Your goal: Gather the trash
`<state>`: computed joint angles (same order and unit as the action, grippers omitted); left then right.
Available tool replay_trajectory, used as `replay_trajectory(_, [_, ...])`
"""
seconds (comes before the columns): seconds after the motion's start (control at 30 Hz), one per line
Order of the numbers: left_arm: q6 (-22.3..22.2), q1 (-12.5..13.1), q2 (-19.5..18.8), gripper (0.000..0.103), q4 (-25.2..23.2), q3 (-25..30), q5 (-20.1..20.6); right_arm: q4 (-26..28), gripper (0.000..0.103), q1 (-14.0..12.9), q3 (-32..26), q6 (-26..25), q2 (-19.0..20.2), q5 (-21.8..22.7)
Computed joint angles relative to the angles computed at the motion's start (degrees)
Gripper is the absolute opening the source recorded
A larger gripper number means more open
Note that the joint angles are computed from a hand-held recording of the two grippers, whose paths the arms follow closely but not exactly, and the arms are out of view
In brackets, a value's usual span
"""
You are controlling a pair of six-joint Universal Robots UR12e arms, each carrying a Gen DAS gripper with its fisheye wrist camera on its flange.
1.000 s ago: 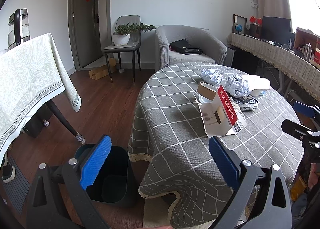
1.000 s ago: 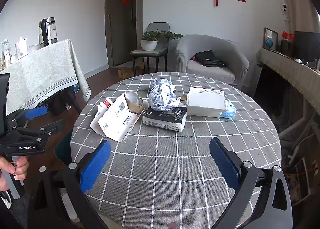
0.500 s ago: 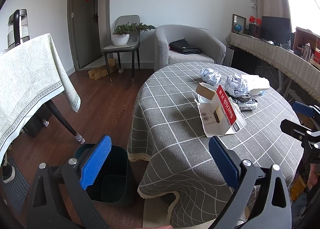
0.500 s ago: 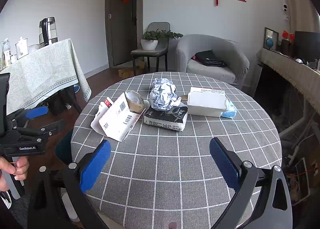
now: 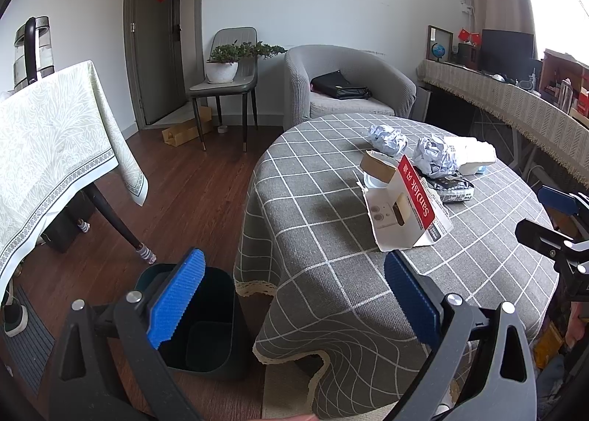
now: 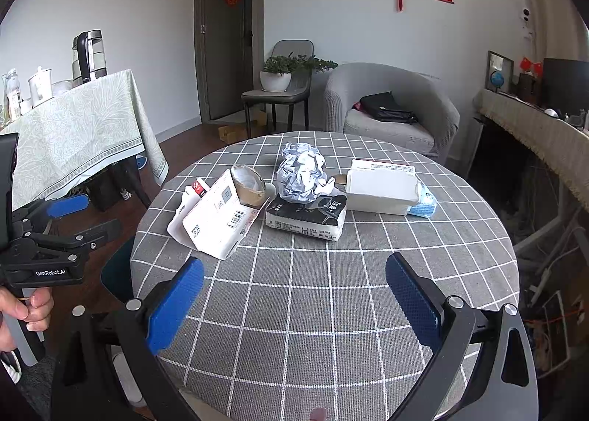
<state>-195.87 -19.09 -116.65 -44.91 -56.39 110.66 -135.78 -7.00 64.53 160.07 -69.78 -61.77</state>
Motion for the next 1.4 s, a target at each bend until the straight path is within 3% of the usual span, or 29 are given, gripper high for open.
replay_trajectory(0.67, [0.08,0.01,-0.16,0.099,-0.55,0.42,-0.48,1.3,0.1,-0.22,-1.26,0.71,0.58,0.47])
replay_trajectory(0.8, [-1.05,0.6,-0.35,0.099,-1.09,1.37,-4.47,1.41,0.1,-0.24,-2.13,0.77,1.05,0.39])
replay_trajectory(1.03, [2.9,1.03,-2.03,0.097,-0.86,3.88,-11.32,2.32,0.1,-0.72,-4.16,1.9,2.16,2.28])
replay_trajectory(1.17, [2.58,1.62,-3.77,0.084,-3.35,6.6,-16.25,2.84,0.1,-1.11,-4.93,1.82,2.7,2.8])
replay_trajectory(1.4, [4.47,1.22,-7.22,0.08,-8.4,12.04,-16.53,4.76,0.092,-1.63,-7.54,3.56,4.35,4.34])
